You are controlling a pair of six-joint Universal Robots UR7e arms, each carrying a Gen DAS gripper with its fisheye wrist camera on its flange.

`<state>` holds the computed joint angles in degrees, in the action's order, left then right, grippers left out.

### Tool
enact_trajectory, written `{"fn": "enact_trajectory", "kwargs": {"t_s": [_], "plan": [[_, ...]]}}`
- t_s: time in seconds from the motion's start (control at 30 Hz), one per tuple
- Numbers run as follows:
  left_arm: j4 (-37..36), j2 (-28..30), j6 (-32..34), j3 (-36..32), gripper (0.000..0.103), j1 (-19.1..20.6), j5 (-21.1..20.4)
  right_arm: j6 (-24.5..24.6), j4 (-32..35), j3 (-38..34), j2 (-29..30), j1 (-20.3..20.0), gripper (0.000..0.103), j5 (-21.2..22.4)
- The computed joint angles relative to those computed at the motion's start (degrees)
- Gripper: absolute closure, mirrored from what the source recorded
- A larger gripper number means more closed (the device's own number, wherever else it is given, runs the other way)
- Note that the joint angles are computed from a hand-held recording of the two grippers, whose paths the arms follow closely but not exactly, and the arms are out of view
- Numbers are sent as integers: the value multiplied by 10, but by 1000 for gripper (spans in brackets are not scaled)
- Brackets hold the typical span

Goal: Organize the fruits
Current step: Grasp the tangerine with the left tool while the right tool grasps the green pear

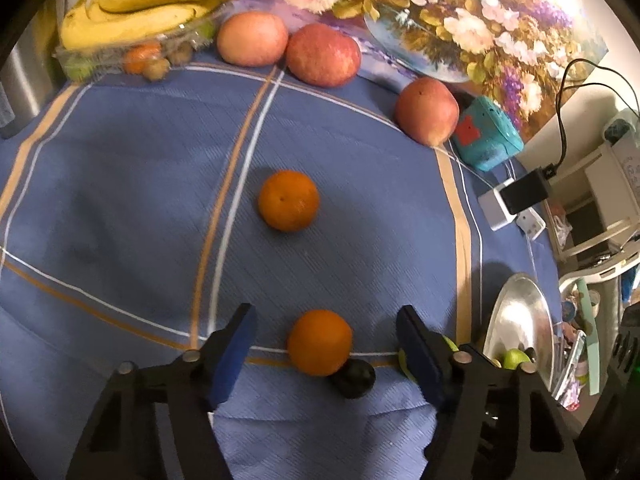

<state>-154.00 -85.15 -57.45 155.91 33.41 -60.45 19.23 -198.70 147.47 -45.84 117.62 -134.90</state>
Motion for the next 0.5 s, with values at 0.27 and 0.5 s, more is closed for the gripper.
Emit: {"fn": "enact_trajectory", "kwargs": {"t_s": [0.27, 0.5], "plan": [[2, 6, -5, -1, 63, 3, -9, -1, 7, -3, 4, 3, 52, -9], [7, 3, -7, 2, 68, 2, -8, -5, 7, -3, 4, 4, 52, -10]]}}
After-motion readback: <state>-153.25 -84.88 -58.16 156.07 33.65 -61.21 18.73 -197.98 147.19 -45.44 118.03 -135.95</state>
